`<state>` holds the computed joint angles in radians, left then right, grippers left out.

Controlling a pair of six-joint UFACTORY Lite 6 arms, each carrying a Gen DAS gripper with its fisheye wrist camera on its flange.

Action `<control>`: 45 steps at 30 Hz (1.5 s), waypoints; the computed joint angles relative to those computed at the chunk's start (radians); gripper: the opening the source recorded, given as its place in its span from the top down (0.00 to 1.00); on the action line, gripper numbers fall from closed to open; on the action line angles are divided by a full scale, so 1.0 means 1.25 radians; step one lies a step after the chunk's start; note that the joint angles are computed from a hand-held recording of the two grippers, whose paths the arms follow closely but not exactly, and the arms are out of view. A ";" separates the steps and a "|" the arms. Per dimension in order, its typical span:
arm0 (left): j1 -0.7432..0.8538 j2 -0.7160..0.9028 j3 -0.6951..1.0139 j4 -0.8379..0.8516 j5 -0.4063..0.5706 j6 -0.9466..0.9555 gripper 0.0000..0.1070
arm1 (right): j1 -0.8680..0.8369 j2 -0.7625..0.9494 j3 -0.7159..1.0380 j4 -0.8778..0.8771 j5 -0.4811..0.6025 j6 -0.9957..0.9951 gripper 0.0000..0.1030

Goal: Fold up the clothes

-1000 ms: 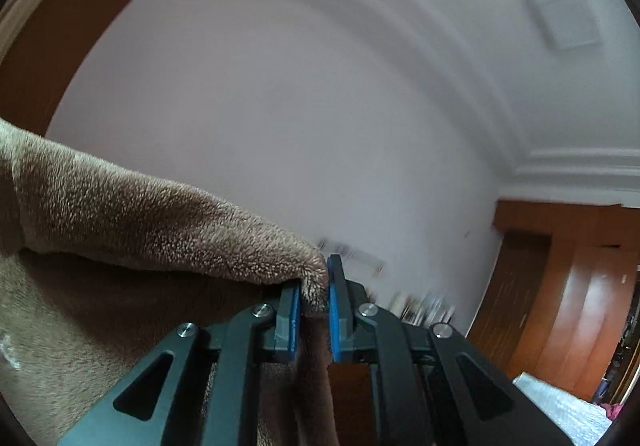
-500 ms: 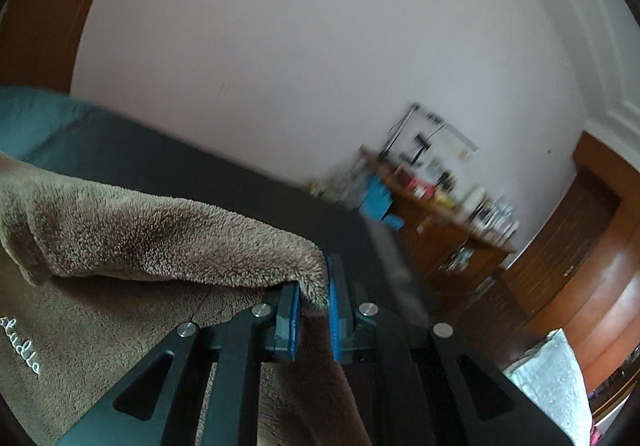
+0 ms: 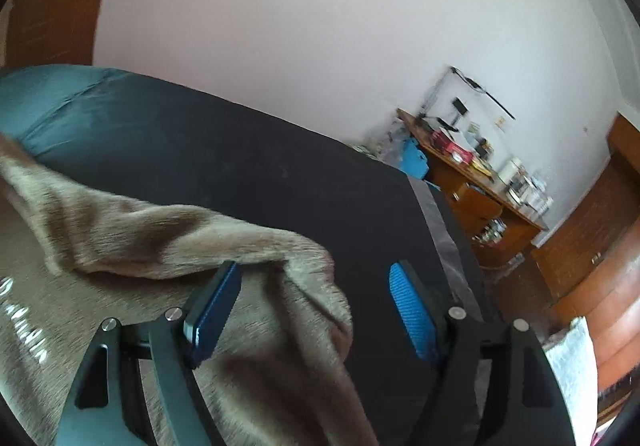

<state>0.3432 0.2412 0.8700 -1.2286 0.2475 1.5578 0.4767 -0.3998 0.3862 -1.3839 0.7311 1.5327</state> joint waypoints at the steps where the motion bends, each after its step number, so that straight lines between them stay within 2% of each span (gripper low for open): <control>1: 0.012 -0.010 0.002 0.035 0.017 -0.036 0.50 | 0.012 -0.026 -0.004 0.031 -0.002 -0.044 0.22; 3: 0.043 -0.060 -0.025 0.051 0.036 -0.039 0.50 | 0.036 -0.064 0.008 0.117 -0.008 -0.159 0.21; 7: 0.038 -0.152 -0.071 0.176 0.042 -0.102 0.50 | 0.178 -0.066 0.045 0.242 0.033 -0.267 0.21; 9: 0.004 -0.169 -0.083 0.290 0.036 -0.178 0.50 | 0.171 -0.045 0.081 0.338 -0.023 -0.363 0.21; 12: -0.096 -0.133 -0.060 0.494 -0.009 -0.383 0.50 | 0.125 0.040 0.131 0.474 -0.122 -0.501 0.21; 16: -0.161 -0.039 0.009 0.714 -0.047 -0.647 0.50 | 0.084 0.178 0.196 0.469 -0.186 -0.512 0.21; 17: -0.170 -0.013 0.035 0.729 -0.042 -0.681 0.50 | 0.060 0.196 0.212 0.487 -0.212 -0.530 0.21; 19: -0.185 0.035 0.089 0.709 -0.026 -0.709 0.50 | 0.012 0.232 0.252 0.501 -0.254 -0.533 0.21; 22: -0.177 0.095 0.177 0.572 0.020 -0.653 0.50 | -0.018 0.270 0.291 0.359 -0.278 -0.366 0.21; 24: -0.161 0.123 0.213 0.532 0.052 -0.644 0.50 | -0.036 0.297 0.319 0.251 -0.286 -0.239 0.21; 26: -0.134 0.133 0.219 0.497 0.076 -0.608 0.48 | -0.056 0.340 0.349 0.214 -0.304 -0.183 0.21; 29: -0.146 0.132 0.199 0.471 0.021 -0.565 0.40 | -0.073 0.429 0.396 0.226 -0.329 -0.184 0.21; 31: -0.145 0.125 0.183 0.439 0.002 -0.519 0.39 | -0.072 0.425 0.382 0.176 -0.341 -0.123 0.20; 35: -0.126 0.129 0.199 0.453 0.033 -0.519 0.39 | -0.112 0.397 0.364 0.236 -0.370 -0.206 0.20; 39: -0.104 0.011 0.116 0.477 0.066 -0.496 0.39 | -0.132 0.317 0.327 0.290 -0.356 -0.294 0.20; 43: -0.034 -0.131 0.028 0.432 0.131 -0.393 0.39 | -0.052 0.144 0.237 0.416 -0.285 -0.402 0.20; 45: 0.038 -0.208 -0.021 0.396 0.203 -0.311 0.39 | 0.016 0.062 0.201 0.466 -0.227 -0.429 0.20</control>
<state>0.3907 -0.0193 0.8435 -0.7336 0.5015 1.1689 0.4966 -0.3222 0.6368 -0.8016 0.4471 0.9969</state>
